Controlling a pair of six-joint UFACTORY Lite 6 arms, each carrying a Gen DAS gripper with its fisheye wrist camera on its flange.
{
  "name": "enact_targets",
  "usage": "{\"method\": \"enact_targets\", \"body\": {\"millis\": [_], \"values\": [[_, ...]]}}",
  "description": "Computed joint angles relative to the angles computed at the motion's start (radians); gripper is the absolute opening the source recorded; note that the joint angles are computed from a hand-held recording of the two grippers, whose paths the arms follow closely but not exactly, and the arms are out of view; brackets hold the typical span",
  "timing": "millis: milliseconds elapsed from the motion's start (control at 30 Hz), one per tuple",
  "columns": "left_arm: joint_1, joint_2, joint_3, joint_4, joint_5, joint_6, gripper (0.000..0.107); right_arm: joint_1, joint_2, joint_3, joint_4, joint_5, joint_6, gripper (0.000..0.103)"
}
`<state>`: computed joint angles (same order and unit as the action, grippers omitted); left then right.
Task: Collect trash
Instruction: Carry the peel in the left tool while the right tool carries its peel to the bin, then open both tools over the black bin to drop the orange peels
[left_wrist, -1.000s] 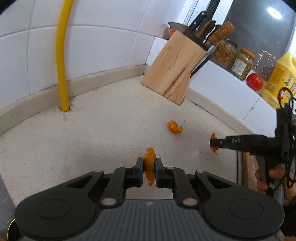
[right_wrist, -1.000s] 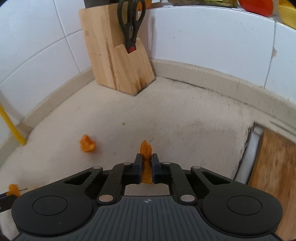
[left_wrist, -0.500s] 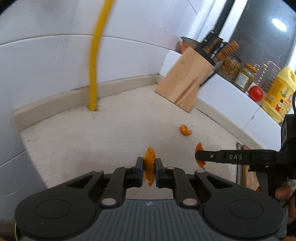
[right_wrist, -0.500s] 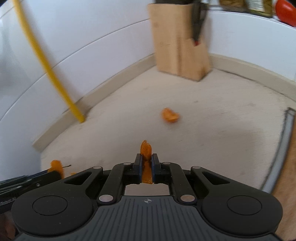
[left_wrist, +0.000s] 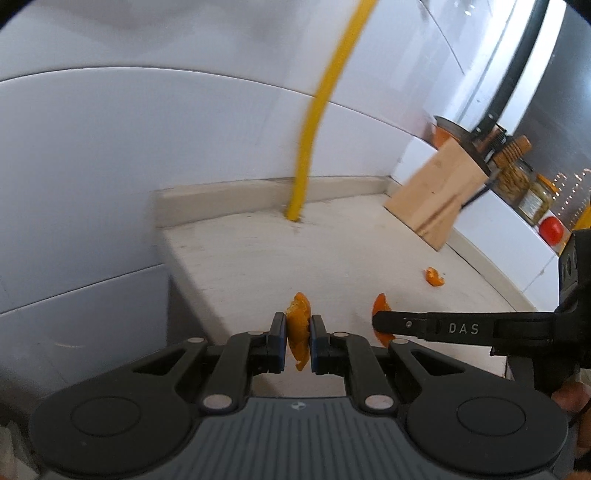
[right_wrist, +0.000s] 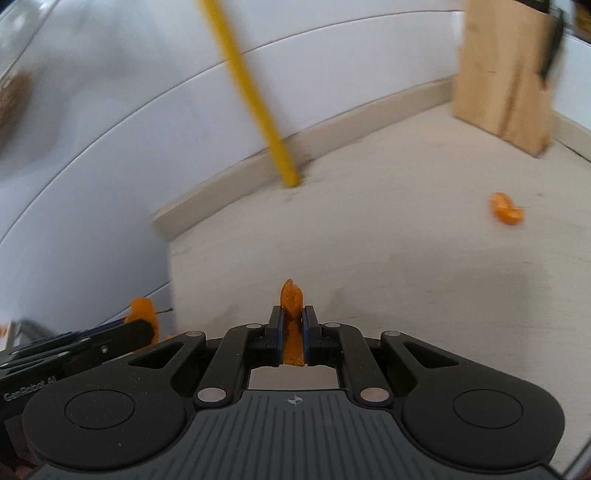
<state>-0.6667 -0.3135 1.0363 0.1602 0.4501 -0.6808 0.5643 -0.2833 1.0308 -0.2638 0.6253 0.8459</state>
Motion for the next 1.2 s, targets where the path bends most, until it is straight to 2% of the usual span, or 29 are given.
{"method": "enact_targets", "body": {"millis": [333,700,967,1200], "values": [[0.143,-0.232,-0.175,-0.086,0.062,0.083,0.008,0.192,0.221,0.191,-0.021,-0.007,0.054,0.013],[0.406,-0.416,-0.322,-0.317,0.146,0.36,0.008,0.3,0.444,0.368,0.039,-0.024,0.023,0.013],[0.545,-0.382,-0.382,-0.421,0.153,0.506,0.008,0.324,0.601,0.489,0.091,-0.025,-0.023,0.013],[0.528,-0.281,-0.38,-0.404,0.13,0.488,0.008,0.319,0.739,0.581,0.16,-0.025,-0.087,0.014]]}}
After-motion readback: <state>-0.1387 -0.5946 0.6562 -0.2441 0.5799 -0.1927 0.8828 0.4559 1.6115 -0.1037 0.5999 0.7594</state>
